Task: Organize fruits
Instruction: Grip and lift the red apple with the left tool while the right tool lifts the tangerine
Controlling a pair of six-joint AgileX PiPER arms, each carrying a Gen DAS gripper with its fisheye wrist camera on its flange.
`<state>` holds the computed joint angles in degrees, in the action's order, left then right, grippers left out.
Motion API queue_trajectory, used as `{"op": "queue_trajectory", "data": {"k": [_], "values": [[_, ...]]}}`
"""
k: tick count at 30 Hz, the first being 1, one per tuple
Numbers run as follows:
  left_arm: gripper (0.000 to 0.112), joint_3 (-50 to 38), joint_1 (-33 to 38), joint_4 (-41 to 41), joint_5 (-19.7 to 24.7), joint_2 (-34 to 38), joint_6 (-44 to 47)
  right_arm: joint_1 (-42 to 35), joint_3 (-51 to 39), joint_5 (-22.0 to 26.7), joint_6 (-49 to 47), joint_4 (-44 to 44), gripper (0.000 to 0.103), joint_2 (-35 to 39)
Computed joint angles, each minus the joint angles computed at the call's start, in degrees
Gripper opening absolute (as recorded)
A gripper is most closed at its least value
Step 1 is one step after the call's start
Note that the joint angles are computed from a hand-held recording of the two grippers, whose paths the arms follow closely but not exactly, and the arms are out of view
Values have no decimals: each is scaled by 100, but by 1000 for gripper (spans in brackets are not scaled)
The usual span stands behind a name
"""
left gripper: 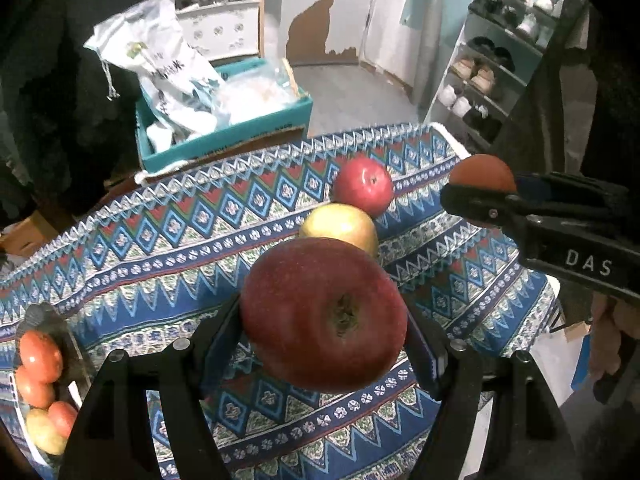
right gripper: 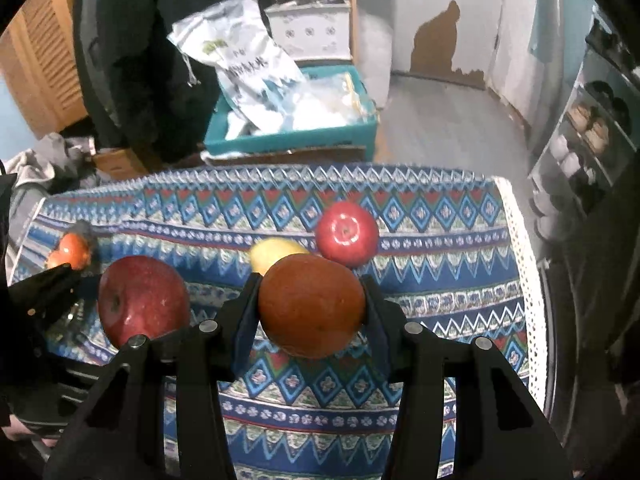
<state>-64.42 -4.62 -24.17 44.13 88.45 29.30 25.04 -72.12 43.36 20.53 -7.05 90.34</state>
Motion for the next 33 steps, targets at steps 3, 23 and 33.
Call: {"op": "queue_trajectory", "data": {"k": [3,23,33], "values": [[76,-70,117,-49,137,-176,22,129,-130,55,49,-56,48,-67],[76,-192,1724,-760,1033,-1093,944,1181,-1431,445,374,-371,48,204],[76,-249,2856,-1134,1411,-1055,1546,1642,-2377,613,285,-166,48,938]]}}
